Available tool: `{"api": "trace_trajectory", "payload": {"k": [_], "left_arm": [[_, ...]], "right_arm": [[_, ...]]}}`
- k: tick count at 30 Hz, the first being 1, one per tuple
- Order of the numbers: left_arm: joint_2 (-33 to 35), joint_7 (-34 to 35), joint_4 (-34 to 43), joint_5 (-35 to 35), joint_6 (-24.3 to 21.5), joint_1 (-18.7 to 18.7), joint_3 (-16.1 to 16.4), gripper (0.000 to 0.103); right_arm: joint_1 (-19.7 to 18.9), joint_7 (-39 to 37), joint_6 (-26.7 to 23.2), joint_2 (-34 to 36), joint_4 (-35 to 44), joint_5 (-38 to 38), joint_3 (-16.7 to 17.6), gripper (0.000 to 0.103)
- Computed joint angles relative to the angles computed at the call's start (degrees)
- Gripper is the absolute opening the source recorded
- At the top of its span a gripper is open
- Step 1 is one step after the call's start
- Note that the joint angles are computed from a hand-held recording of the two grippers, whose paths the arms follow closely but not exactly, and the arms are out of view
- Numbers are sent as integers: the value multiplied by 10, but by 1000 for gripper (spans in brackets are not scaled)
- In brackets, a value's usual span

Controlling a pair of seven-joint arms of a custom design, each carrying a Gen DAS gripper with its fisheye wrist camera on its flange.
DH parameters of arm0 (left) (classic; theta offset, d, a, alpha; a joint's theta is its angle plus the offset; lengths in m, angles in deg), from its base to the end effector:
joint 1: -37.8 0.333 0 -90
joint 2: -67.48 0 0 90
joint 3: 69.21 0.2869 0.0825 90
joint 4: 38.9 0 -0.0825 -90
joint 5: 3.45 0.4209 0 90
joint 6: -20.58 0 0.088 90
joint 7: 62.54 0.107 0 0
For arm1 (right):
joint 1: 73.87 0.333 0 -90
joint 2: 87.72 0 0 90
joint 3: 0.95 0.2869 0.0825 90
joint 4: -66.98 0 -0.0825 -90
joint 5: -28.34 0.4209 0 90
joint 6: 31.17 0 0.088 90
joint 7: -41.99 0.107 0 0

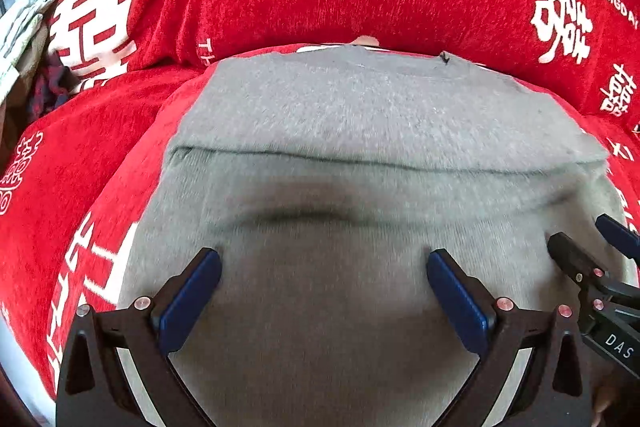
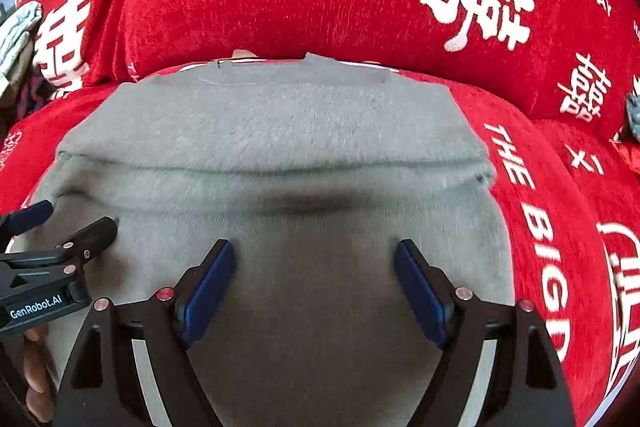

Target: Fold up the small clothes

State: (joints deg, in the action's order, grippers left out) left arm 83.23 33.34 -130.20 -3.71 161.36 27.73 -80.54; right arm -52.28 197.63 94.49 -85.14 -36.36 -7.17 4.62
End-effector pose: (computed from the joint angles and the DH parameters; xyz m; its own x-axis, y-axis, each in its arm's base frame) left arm 0.6714 -0.2477 0.5055 -0.4349 -0.9005 0.0001 -0.7452 0.3598 -0.5615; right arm 0.5824 0.2745 0.5152 -0.3863 -0.9223 0.0147 -0.7394 0.3001 -0.6026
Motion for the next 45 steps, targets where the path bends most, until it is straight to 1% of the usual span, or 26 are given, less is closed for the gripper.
{"api": "trace_trajectory", "payload": {"k": [3,8,14,19,25,26,29,30,33,37,44,45], "left_arm": [[-27,1,-41,-1,30,2,0,103],[-55,9,-84,-14,59,7,-1,103],[-84,18,-124,-31,77,12,0,103],[-109,34,-154,-52,82,15,0,103],[-144,56,-196,-72,94,15,3,103],[-152,56,-205,-74,91,15,4,103],[-172,74,-225,-113,84,16,8,103],[-177,77,-230,-110,78,15,9,103],[-206,91,-264,-115,86,12,12,103],[-230,107,-283,-135,65,8,21,103],[-261,109,-312,-137,44,5,27,103],[-264,111,-314,-138,39,5,28,103]], "right_arm": [[3,19,16,-24,-34,-17,5,84],[4,38,7,-40,-53,-34,18,84],[10,61,-21,-40,-49,-44,27,84],[18,70,-45,-44,-49,-47,33,84],[25,86,-45,-64,-75,-60,41,84],[25,87,-44,-68,-79,-60,42,84],[26,93,-40,-82,-96,-64,49,84],[26,96,-40,-85,-100,-65,51,84],[27,101,-41,-97,-113,-67,58,84],[30,108,-46,-110,-125,-62,67,84],[33,117,-46,-136,-152,-49,78,85],[33,114,-42,-140,-156,-40,78,88]]}}
